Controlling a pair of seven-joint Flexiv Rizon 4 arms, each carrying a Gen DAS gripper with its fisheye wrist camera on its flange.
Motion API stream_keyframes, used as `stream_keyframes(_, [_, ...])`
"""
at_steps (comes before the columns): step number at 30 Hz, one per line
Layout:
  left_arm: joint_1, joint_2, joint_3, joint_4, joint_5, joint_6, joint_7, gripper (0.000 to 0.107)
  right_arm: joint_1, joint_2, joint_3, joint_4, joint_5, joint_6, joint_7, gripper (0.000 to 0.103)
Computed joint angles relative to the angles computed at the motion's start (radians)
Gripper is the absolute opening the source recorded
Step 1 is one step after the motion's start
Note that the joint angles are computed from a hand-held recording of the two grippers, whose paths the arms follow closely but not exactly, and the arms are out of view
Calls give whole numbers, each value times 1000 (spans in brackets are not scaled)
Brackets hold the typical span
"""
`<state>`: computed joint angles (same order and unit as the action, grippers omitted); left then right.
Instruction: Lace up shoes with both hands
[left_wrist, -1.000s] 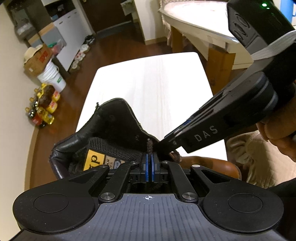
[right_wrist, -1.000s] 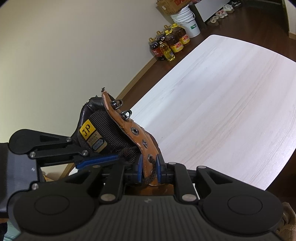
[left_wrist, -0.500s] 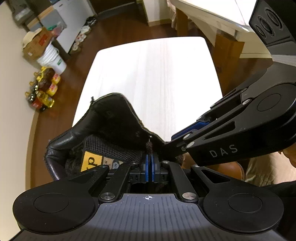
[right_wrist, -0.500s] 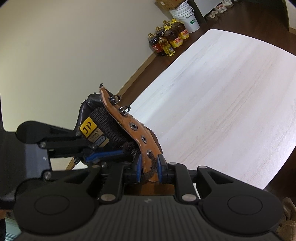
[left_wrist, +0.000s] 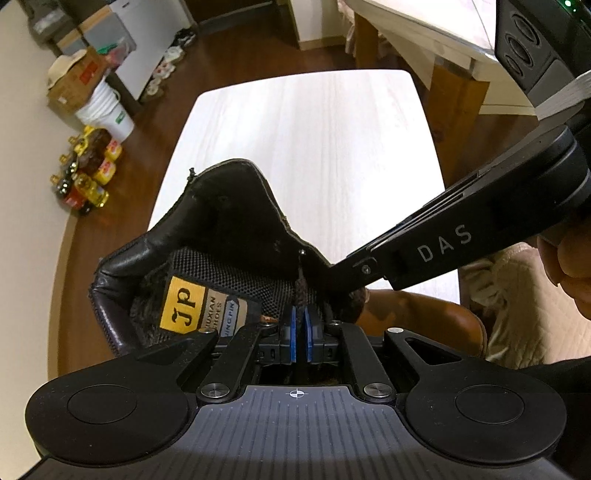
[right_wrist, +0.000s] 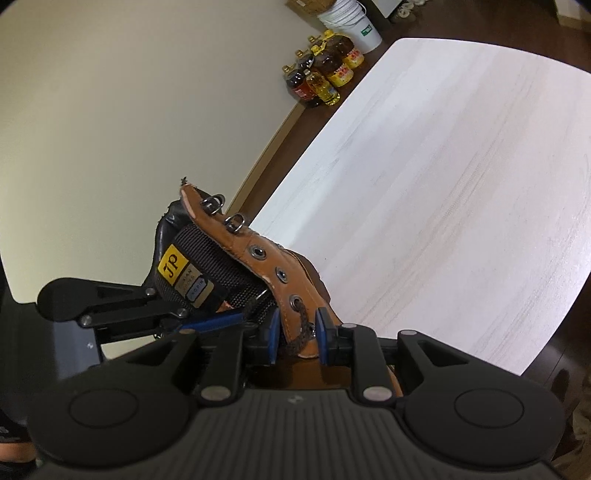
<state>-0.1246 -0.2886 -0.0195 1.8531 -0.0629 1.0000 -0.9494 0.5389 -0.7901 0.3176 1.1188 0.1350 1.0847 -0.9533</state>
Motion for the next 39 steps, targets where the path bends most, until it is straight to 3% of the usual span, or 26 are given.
stream_keyframes(5, [9, 14, -13, 29, -35, 31, 38, 16, 4, -3, -3, -9, -5, -13, -1, 23])
stream_keyframes(12, [7, 5, -20, 43, -61, 91, 50, 16, 6, 2, -7, -1, -6, -10, 1, 23])
stream_keyframes(13, [9, 3, -22, 45, -69, 98, 50, 15, 7, 3, -7, 1, -6, -10, 2, 23])
stream_keyframes(14, [9, 1, -23, 45, -75, 103, 49, 6, 7, 3, -7, 0, -7, -11, 3, 23])
stream_keyframes(17, [13, 5, -25, 54, -85, 122, 63, 3, 13, 0, -17, -11, 10, -18, -5, 23])
stream_keyframes(19, [23, 11, -36, 63, -101, 120, 110, 3, 11, -35, -3, -63, -15, -41, -6, 23])
stream_keyframes(22, [56, 25, -79, 115, -181, 186, 262, 3, 12, -35, -6, -66, -9, -45, -10, 23])
stream_keyframes(25, [56, 23, -87, 126, -235, 211, 307, 3, 13, -35, -7, -70, -5, -52, -14, 24])
stream_keyframes(39, [8, -29, -29, 56, -123, 157, 227, 4, 12, -30, -11, -63, 7, -51, -13, 24])
